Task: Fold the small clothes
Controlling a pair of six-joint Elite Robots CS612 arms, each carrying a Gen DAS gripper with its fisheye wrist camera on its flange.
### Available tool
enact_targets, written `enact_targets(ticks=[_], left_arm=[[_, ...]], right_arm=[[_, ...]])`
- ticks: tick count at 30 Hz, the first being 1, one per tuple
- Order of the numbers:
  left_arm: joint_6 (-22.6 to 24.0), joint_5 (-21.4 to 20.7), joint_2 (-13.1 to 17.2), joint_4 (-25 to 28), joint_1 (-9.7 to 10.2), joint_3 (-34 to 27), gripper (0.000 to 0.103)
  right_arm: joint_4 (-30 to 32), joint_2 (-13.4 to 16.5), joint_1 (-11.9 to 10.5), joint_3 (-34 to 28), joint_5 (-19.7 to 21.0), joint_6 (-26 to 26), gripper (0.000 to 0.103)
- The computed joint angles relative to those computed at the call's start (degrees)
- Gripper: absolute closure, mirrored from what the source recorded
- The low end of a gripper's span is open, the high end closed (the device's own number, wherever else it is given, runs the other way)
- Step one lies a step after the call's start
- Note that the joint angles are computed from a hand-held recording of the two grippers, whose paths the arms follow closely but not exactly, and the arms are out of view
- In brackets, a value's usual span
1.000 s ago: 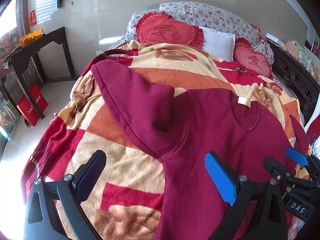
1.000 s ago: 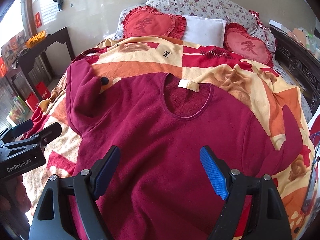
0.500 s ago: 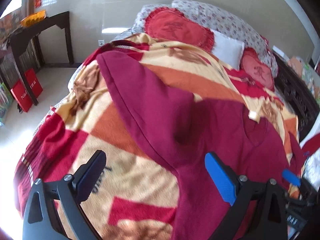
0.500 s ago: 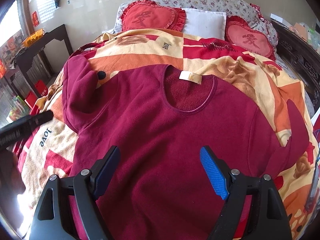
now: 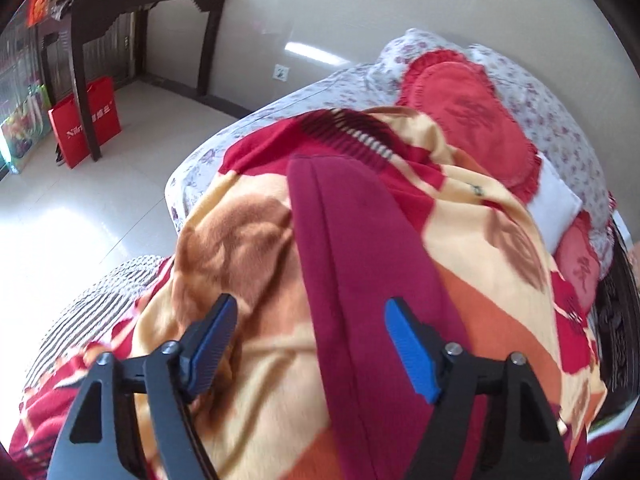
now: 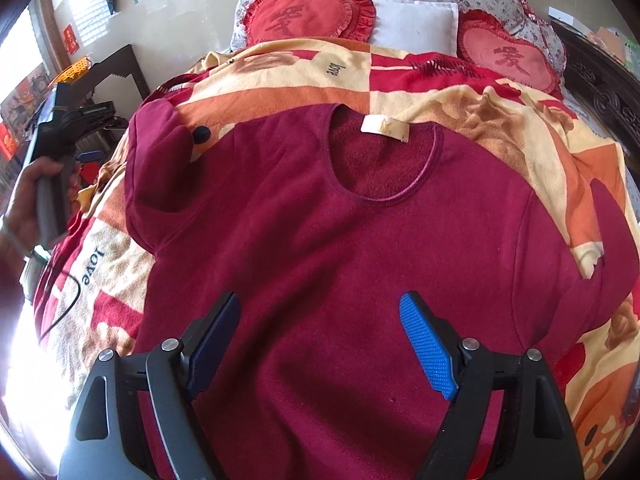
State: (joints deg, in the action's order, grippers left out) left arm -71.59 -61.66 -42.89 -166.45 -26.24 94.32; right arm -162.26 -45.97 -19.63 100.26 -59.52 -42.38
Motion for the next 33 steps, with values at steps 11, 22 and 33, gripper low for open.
enact_targets(ticks=[11,22,33], left_arm=[[3.50,-4.61,1.76,-8.50,1.17,-0.35,0.095],[23.75,-5.46,-3.82,-25.09,-7.90,3.14,0.096],[30.57,-14.93,1.33,-14.12,-15.28,-4.18,0.094]], right_arm=[[4.31,2.12,-0.51,-3.35,-2.26,3.26,0.036],[1.22,1.13,-1.61,-2.38,0.05,4.76,0.036],[-0.58,0.66,-4.60,-2.50,0.81,10.03,0.036]])
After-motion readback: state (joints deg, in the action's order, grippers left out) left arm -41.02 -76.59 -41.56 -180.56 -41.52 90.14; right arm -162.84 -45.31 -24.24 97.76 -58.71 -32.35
